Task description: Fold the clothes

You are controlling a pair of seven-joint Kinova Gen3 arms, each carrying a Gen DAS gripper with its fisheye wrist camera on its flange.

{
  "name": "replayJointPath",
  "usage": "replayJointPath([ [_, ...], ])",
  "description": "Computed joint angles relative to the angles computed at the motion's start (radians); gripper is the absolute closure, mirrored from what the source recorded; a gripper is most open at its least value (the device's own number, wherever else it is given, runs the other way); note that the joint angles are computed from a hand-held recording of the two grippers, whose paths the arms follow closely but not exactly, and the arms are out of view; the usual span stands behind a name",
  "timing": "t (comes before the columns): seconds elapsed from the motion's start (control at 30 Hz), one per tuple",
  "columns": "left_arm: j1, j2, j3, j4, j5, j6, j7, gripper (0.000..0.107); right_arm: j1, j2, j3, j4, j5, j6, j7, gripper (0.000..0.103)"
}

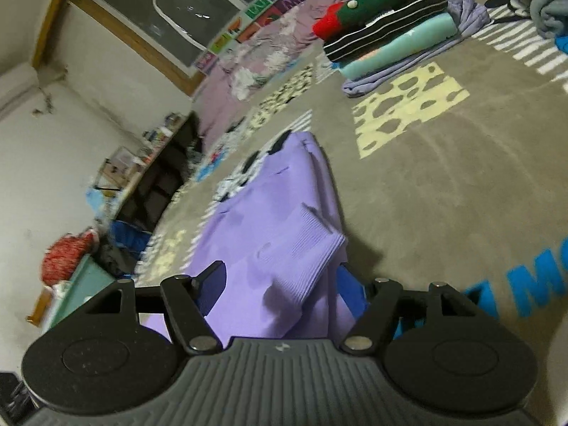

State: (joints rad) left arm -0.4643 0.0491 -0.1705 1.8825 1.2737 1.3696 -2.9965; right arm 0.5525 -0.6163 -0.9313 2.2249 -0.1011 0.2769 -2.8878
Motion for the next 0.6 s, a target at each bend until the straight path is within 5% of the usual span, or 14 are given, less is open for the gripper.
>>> replayJointPath([
  [0.3,-0.017,0.003,-0.007,-0.038,-0.075,0.055,0.021,0.050,0.145,-0.045,-0.136,-0.125,0.066,0.142,0.072,0.066],
  [0.53,-0.040,0.011,-0.009,-0.046,-0.119,0.141,-0.101,0.047,0.171,0.002,-0.158,-0.123,-0.007,0.106,0.078,0.060],
  [0.57,-0.041,0.010,-0.010,-0.046,-0.126,0.147,-0.113,0.047,0.180,-0.012,-0.163,-0.121,-0.010,0.100,0.073,0.065],
  [0.6,-0.041,0.009,-0.011,-0.045,-0.130,0.151,-0.121,0.047,0.182,-0.024,-0.162,-0.118,-0.015,0.090,0.071,0.083],
])
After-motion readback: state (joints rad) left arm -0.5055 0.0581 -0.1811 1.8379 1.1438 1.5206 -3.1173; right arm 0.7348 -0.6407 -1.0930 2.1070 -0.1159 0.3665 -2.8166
